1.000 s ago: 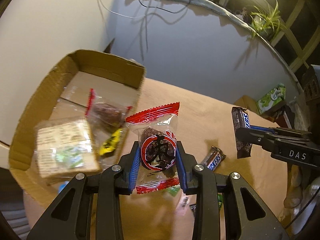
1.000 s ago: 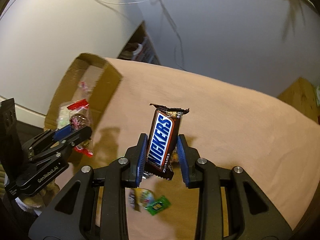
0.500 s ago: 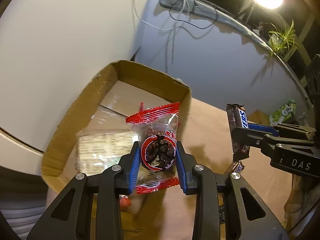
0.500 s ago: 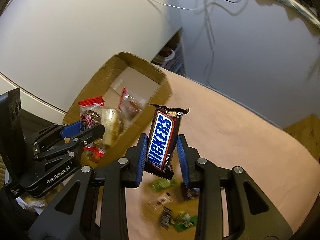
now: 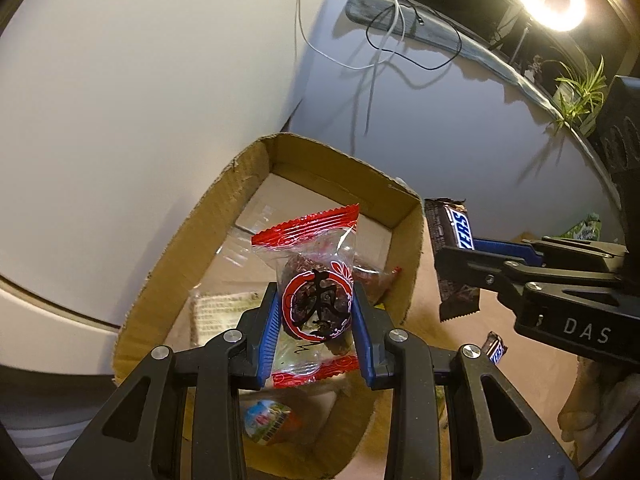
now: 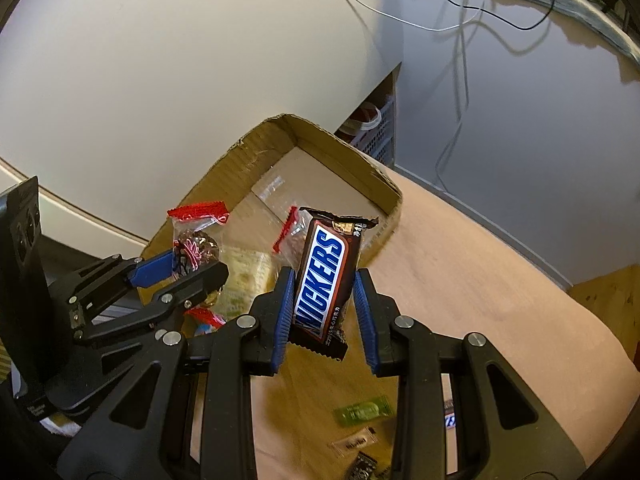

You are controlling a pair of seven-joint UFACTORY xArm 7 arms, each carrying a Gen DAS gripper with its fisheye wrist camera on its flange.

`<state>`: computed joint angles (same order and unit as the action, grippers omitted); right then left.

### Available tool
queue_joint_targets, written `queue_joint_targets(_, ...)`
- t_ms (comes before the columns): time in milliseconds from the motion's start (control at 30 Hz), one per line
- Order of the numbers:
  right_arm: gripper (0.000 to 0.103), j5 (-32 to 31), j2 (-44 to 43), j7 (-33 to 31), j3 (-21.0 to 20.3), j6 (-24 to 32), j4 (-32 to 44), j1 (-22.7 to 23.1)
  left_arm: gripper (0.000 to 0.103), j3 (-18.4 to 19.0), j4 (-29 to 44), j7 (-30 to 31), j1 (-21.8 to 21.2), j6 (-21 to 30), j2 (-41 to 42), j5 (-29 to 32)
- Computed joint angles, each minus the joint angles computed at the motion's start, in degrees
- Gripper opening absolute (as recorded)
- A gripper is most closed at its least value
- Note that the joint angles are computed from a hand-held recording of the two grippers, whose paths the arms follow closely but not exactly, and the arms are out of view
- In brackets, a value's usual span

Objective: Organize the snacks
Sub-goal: 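Carry the dried fruit bag into the box with the left tool while the right carries the Snickers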

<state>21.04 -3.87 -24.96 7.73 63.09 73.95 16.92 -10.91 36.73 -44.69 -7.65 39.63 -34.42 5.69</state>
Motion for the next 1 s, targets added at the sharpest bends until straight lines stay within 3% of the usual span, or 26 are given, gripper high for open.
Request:
queue_joint_targets(833, 0.031, -0.92, 4.06, 1.38, 1.90, -1.35, 2.60, 2.12, 0.033, 0.83, -0.57, 0.37, 1.27, 1.01, -0.58, -0.05)
queue_joint_targets(933, 0.032, -0.82, 4.01, 1.63, 1.92, -1.35, 2.79, 2.21, 0.036, 0.76, -0.63, 0.16, 1.43, 1.06, -0.73, 0.15)
queue_joint_targets(1000, 0.032, -0.97, 3.83, 1.66, 1.93, -1.37, 2.76, 2.26, 0.048, 0.61, -0.62, -0.15, 1.63, 1.19, -0.85, 0.37)
